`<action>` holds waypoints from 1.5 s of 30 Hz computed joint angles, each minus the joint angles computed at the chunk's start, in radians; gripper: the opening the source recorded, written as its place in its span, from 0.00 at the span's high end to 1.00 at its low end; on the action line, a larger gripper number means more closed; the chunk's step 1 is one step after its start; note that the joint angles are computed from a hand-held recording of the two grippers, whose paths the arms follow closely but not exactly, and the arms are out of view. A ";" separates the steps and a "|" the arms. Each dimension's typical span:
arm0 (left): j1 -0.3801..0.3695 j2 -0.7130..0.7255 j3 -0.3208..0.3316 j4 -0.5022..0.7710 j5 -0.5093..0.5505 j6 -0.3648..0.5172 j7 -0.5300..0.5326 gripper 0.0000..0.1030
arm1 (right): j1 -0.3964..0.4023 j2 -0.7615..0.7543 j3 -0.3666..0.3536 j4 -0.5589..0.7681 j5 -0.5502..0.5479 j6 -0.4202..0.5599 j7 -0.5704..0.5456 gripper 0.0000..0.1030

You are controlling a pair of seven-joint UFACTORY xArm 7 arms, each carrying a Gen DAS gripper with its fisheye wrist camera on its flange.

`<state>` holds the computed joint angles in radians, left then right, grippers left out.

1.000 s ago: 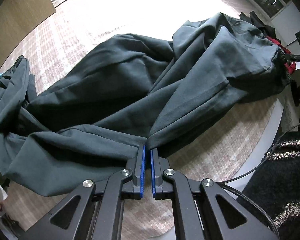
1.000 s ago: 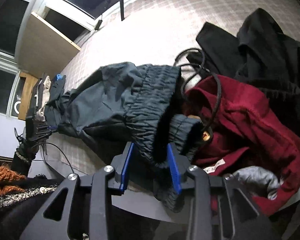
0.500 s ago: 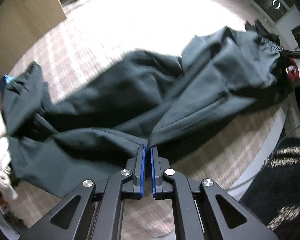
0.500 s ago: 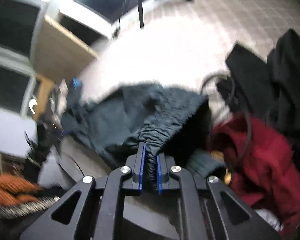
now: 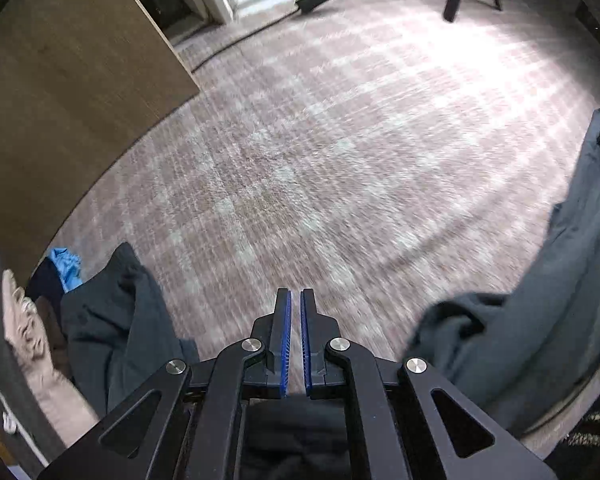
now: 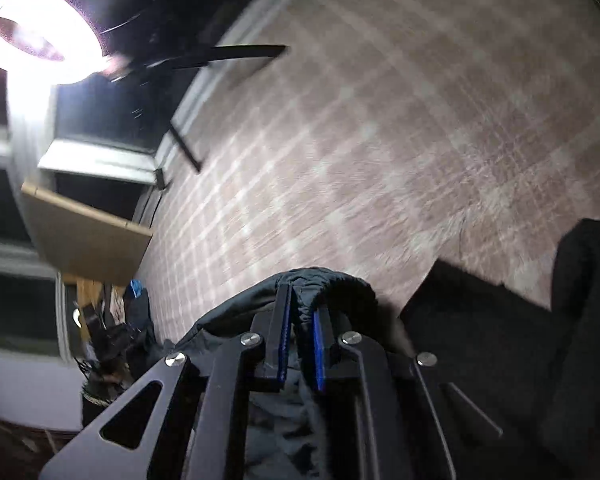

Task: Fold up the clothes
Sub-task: 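Release the leg with the left tool while the right tool keeps holding the waistband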

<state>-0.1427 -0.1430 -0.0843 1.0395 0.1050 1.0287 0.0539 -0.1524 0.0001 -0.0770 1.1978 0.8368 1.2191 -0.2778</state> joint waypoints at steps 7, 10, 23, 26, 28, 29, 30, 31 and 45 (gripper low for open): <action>-0.010 0.026 0.008 0.021 -0.080 0.055 0.075 0.92 | -0.025 0.074 0.007 0.059 -0.007 0.056 0.001 0.85; -0.026 0.003 0.003 0.013 -0.139 0.063 0.129 0.92 | -0.027 0.076 0.016 0.068 -0.022 0.054 0.005 0.84; 0.013 -0.374 0.056 -0.170 -0.189 0.206 0.191 0.58 | 0.043 -0.077 0.021 -0.044 -0.137 0.007 -0.065 0.60; 0.038 -0.435 0.077 -0.198 -0.170 0.224 0.215 0.55 | 0.066 -0.094 0.023 -0.069 -0.157 -0.048 -0.065 0.83; 0.047 -0.478 0.075 -0.218 -0.144 0.228 0.239 0.49 | 0.074 -0.112 0.016 -0.087 -0.141 -0.076 -0.055 0.94; 0.055 -0.489 0.077 -0.225 -0.121 0.225 0.259 0.49 | 0.076 -0.125 0.012 -0.097 -0.130 -0.089 -0.048 0.94; 0.063 -0.477 0.081 -0.227 -0.103 0.211 0.276 0.49 | 0.079 -0.151 0.009 -0.110 -0.127 -0.100 -0.041 0.94; 0.070 -0.439 0.083 -0.224 -0.092 0.181 0.286 0.49 | 0.083 -0.178 0.006 -0.123 -0.125 -0.111 -0.033 0.94; 0.042 -0.241 0.073 -0.190 -0.149 0.018 0.429 0.49 | 0.015 -0.540 -0.164 -0.267 -0.322 -0.176 0.203 0.95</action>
